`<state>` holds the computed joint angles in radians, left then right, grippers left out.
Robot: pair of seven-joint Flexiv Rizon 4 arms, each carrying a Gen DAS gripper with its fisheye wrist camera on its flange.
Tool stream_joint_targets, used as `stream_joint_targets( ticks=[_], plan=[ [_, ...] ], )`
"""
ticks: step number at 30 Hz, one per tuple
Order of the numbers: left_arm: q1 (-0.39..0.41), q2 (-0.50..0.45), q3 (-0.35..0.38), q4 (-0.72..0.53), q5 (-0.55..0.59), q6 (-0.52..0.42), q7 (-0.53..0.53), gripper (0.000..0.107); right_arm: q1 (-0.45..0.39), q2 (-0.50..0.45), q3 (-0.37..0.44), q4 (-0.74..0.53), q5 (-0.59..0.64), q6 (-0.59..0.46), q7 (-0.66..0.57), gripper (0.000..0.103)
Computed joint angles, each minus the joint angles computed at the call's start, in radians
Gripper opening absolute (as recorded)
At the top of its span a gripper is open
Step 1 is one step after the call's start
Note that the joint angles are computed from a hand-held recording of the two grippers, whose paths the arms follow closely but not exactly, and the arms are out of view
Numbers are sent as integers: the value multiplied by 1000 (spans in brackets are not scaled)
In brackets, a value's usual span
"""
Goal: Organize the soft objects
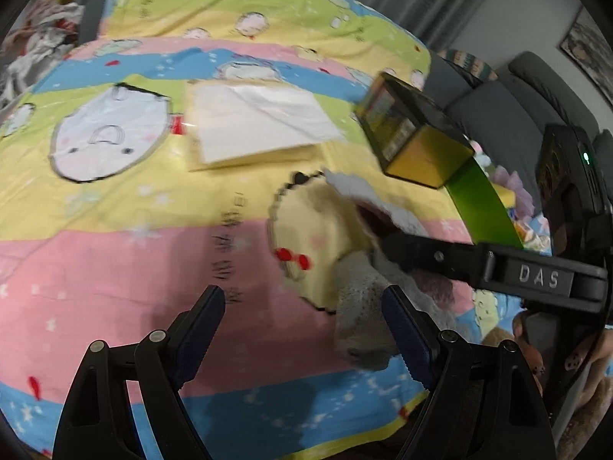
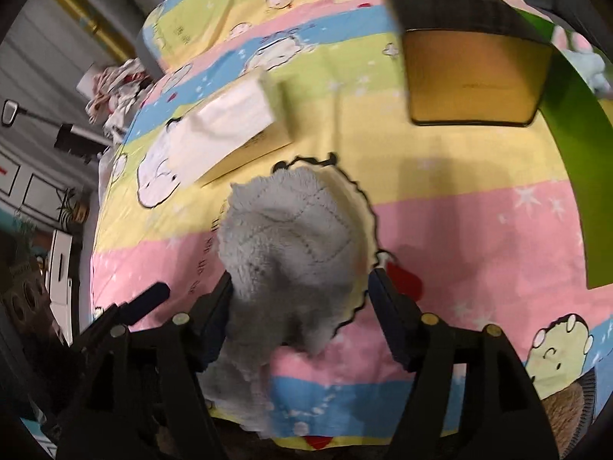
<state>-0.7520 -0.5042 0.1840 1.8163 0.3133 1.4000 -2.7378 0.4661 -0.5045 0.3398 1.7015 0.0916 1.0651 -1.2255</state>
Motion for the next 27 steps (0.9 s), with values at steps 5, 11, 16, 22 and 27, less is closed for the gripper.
stream_joint_targets(
  ticks=[5, 11, 16, 22, 27],
  plan=[
    [16, -38, -43, -53, -28, -35, 59, 84, -8, -3, 0, 6, -3, 3, -30, 68],
    [6, -68, -50, -80, -36, -51, 72, 73, -17, -12, 19, 6, 22, 4, -71, 68],
    [0, -95, -41, -94, -43, 6, 70, 62, -46, -38, 64, -17, 82, -2, -131, 69],
    [-18, -134, -17, -106, -94, 102, 119, 48, -49, -54, 77, -26, 150, 19, -172, 46],
    [-64, -143, 26, -127, -136, 115, 172, 42, -55, -34, 82, -11, 178, 57, -189, 42]
  ],
)
